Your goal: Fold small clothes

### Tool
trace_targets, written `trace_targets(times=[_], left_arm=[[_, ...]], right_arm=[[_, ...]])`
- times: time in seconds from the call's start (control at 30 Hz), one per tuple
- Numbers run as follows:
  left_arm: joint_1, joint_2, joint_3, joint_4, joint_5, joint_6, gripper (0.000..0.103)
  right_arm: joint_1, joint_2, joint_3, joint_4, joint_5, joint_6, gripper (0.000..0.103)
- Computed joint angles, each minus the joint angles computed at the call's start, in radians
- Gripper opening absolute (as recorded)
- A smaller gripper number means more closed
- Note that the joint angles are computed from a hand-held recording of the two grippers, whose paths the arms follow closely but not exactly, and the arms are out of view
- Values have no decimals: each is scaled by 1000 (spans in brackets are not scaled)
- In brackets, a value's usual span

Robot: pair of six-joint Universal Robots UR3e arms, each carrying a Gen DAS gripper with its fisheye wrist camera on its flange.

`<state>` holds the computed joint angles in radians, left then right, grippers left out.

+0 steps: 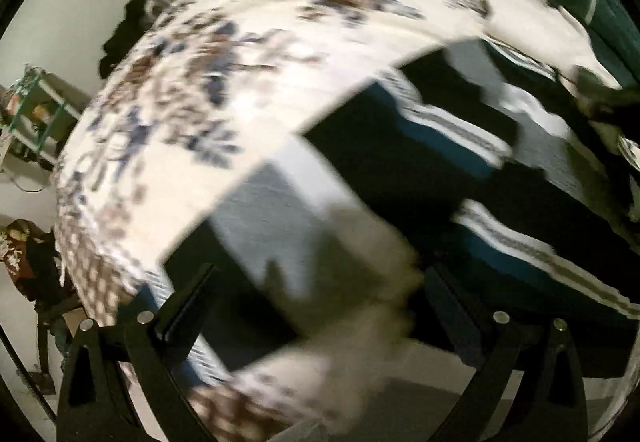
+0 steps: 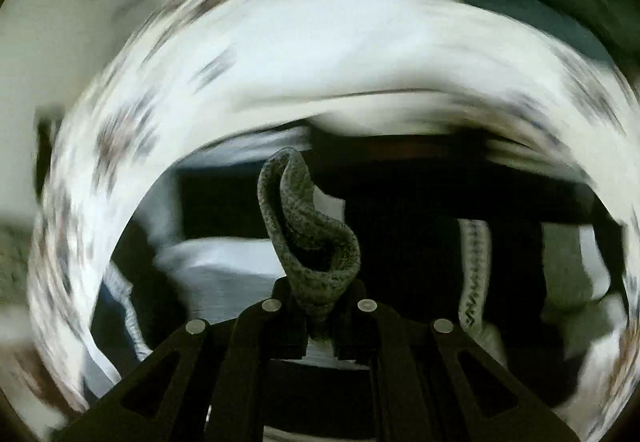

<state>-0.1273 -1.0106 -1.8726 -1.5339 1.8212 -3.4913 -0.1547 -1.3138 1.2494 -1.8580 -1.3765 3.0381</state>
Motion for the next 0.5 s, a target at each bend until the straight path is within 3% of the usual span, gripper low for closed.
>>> trace_targets(times=[0.1, 0.2, 0.27, 0.33, 0.37, 0.43, 0.5], left_arm=[[207, 132, -70, -9, -44, 184, 103], [366, 221, -102, -53, -107, 314, 103], [454, 256, -107, -83, -146, 379, 103], [527, 270, -90, -119, -205, 436, 103], [544, 270, -80, -130, -223, 450, 103], [576, 262, -56, -169, -259, 473, 103], [638, 265, -29, -233, -286, 507, 103]], right_arm=[[255, 154, -147, -25, -114, 101, 8], [359, 245, -228, 6, -186, 154, 12], [331, 256, -248, 117, -102, 177, 22], [228, 164, -141, 146, 55, 167, 40], [161, 70, -41, 153, 134, 164, 54], [28, -97, 117, 200, 243, 133, 59], [-146, -272, 227, 328, 267, 80, 60]])
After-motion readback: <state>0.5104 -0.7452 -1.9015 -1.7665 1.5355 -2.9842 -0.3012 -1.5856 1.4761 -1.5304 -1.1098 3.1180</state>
